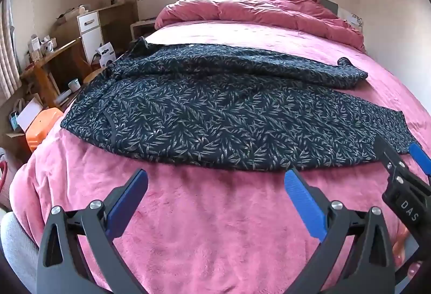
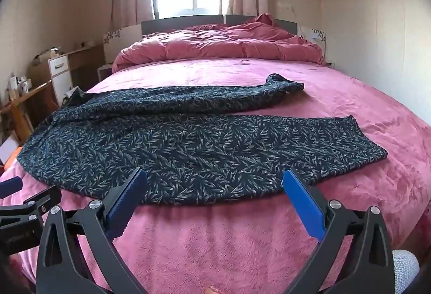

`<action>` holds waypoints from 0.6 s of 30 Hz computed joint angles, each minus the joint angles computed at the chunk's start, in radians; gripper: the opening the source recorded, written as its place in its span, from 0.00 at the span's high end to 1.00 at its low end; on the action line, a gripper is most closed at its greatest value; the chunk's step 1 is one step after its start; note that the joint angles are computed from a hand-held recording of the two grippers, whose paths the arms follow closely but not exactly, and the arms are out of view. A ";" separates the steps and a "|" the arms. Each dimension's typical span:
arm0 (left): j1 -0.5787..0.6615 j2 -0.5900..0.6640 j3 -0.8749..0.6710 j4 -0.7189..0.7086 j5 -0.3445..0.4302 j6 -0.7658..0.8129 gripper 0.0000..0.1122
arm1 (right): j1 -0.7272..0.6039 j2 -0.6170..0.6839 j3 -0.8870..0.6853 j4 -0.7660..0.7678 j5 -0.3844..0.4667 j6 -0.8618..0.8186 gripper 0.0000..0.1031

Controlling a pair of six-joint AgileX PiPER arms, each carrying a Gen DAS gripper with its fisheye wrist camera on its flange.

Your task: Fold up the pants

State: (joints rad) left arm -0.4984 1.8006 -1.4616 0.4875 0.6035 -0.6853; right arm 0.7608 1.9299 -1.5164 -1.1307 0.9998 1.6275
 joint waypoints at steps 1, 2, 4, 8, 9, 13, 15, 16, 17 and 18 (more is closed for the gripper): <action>0.002 0.001 -0.004 -0.006 0.002 0.006 0.10 | 0.001 0.000 0.000 -0.001 0.000 0.001 0.03; 0.004 0.002 -0.007 -0.008 0.005 0.009 0.10 | 0.000 -0.002 0.003 -0.002 -0.003 0.004 0.03; 0.007 0.005 -0.007 -0.009 0.001 0.011 0.10 | 0.002 -0.001 0.005 -0.005 -0.002 0.007 0.03; 0.001 -0.001 0.018 0.016 -0.015 -0.015 0.10 | 0.000 -0.003 0.004 0.000 -0.002 0.003 0.03; 0.001 0.001 0.016 0.017 -0.015 -0.013 0.10 | 0.002 0.000 -0.001 0.000 0.001 0.001 0.03; 0.002 0.003 0.014 0.011 -0.013 -0.012 0.10 | 0.002 0.000 -0.001 0.001 0.001 0.000 0.03; 0.003 0.004 0.011 0.012 -0.010 -0.012 0.10 | 0.002 -0.001 -0.001 0.001 0.000 0.000 0.03; 0.003 0.004 0.013 0.010 -0.012 -0.011 0.10 | 0.002 -0.001 -0.002 0.001 -0.001 0.000 0.03; 0.003 0.004 0.013 0.010 -0.012 -0.011 0.10 | 0.003 -0.003 0.001 -0.002 -0.002 0.004 0.03; 0.003 0.004 0.012 0.012 -0.011 -0.012 0.10 | 0.004 -0.004 0.003 -0.004 0.000 0.006 0.03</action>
